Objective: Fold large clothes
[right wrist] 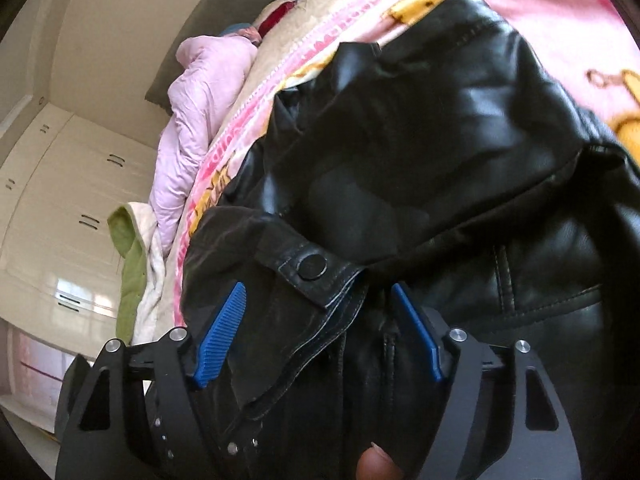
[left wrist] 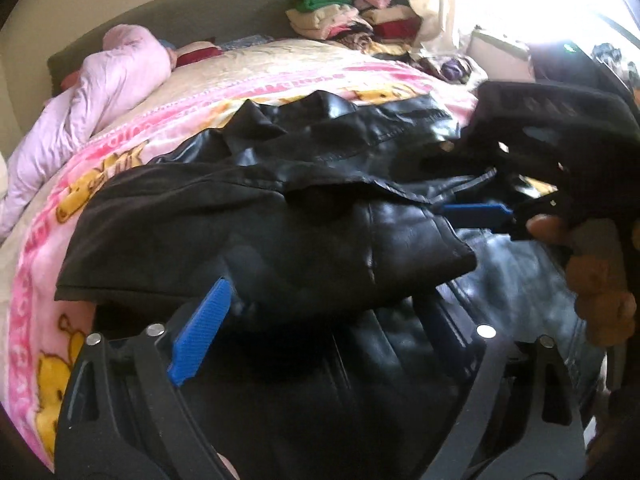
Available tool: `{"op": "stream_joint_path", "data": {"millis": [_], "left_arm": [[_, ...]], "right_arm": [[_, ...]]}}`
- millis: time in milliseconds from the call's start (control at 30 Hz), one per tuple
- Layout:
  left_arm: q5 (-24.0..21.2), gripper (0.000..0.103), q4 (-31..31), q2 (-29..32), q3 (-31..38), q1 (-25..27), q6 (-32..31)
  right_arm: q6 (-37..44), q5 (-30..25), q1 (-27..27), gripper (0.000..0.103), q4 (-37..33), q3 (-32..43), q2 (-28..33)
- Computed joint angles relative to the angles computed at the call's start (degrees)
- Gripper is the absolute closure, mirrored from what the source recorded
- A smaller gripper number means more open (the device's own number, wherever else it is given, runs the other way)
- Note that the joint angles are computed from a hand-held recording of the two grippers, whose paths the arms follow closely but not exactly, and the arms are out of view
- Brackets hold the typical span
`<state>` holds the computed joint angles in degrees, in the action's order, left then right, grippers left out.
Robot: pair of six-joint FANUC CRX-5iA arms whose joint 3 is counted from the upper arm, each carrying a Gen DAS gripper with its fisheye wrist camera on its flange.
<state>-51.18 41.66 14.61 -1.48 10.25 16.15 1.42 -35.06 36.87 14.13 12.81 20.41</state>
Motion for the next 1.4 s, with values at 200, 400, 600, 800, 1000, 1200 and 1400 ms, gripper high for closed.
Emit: {"op": "stream_joint_path", "data": {"millis": [200, 400, 600, 800, 1000, 1200, 1400], "left_arm": [[-7.98, 0.010, 1.96, 1.25, 1.55, 2.12, -2.25], [-11.18, 0.010, 6.54, 3.29, 3.66, 4.74, 0.79], [-5.72, 0.010, 14.12, 4.57, 4.03, 6.96, 5.25], [1.83, 0.010, 16.98, 5.19, 4.12, 7.50, 8.99], [5.54, 0.010, 20.37, 4.87, 3.11, 8.24, 10.18], [6.66, 0.010, 20.46, 6.83, 5.85, 8.22, 13.27], [7.68, 0.010, 21.46, 8.36, 8.78, 7.66, 19.97]], "right_arm": [[1.90, 0.50, -0.30, 0.043, -2.99, 0.77, 0.73], [1.91, -0.39, 0.13, 0.059, -1.53, 1.76, 1.67], [-2.54, 1.85, 1.53, 0.083, 11.79, -0.20, 1.41], [3.95, -4.04, 2.94, 0.090, 22.27, 5.60, 3.41], [14.86, -11.21, 3.46, 0.091, 23.40, 13.72, 6.24], [18.99, -16.28, 3.20, 0.091, 28.66, 15.83, 6.22], [18.09, -17.91, 1.81, 0.092, 31.18, 10.33, 2.20]]}}
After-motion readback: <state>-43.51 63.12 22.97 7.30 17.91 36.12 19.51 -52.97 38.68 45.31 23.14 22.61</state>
